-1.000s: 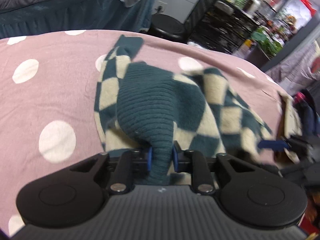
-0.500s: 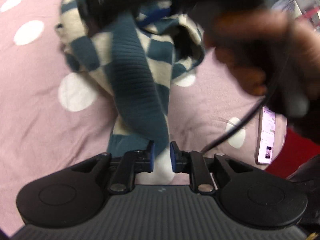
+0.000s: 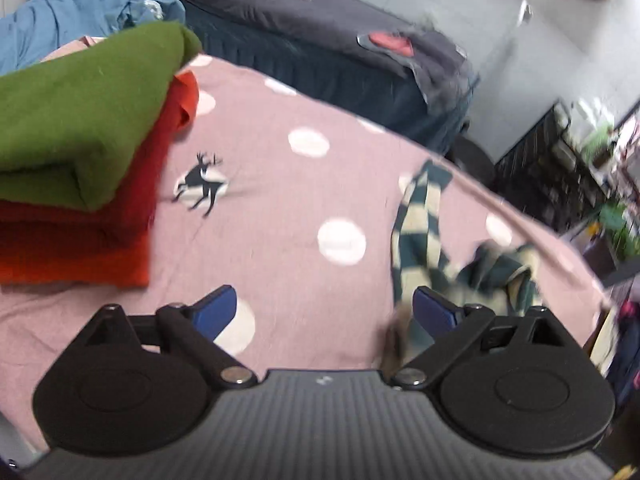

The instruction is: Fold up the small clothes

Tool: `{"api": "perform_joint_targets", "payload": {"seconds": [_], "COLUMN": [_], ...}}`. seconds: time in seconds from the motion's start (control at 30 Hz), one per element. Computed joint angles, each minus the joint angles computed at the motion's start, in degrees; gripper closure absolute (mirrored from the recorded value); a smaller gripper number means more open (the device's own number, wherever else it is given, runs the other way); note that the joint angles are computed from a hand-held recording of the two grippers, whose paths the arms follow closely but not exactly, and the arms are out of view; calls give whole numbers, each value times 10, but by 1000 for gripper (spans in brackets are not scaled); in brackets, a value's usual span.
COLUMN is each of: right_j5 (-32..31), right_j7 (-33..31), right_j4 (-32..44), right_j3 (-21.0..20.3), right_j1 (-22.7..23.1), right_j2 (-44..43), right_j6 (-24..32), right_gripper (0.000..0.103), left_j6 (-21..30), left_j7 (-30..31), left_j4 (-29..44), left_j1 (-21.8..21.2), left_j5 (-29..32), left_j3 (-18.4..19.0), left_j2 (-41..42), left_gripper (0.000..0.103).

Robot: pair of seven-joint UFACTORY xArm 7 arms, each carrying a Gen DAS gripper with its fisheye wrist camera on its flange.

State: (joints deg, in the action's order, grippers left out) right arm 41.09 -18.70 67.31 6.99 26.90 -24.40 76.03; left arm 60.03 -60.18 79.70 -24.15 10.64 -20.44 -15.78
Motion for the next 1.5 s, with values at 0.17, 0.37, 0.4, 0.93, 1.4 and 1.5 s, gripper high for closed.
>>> {"api": "perform_joint_targets", "payload": {"seconds": [0.17, 0.37, 0.4, 0.93, 1.4, 1.5], "right_j5": [176, 72, 55, -354, -462, -499], "right_j7": [-33, 64, 91, 211, 287, 324], "right_j4": [-36, -60, -78, -97, -123, -139], "right_j3": [-33, 28, 29, 77, 22, 12], "right_j1": [49, -8, -20, -107, -142, -210], "right_j2": [32, -26, -48, -17, -51, -129], "right_j6": [93, -50, -85, -297, -337, -298], "right_gripper": [72, 27, 24, 10, 97, 97], "left_j6": [18, 31, 34, 101, 84, 55], "left_j7": [37, 60, 56, -1, 15, 39], "left_j4": [35, 83, 89, 140, 112, 170], "left_j1": [-30, -83, -91, -130, -126, -130], "left_j5": [-31, -41, -32, 18, -4, 7], "left_j3": [-1, 2, 5, 39, 36, 48], "left_j2": [61, 147, 157, 206, 216, 271], "left_gripper": [5, 4, 4, 3, 2, 2]}}
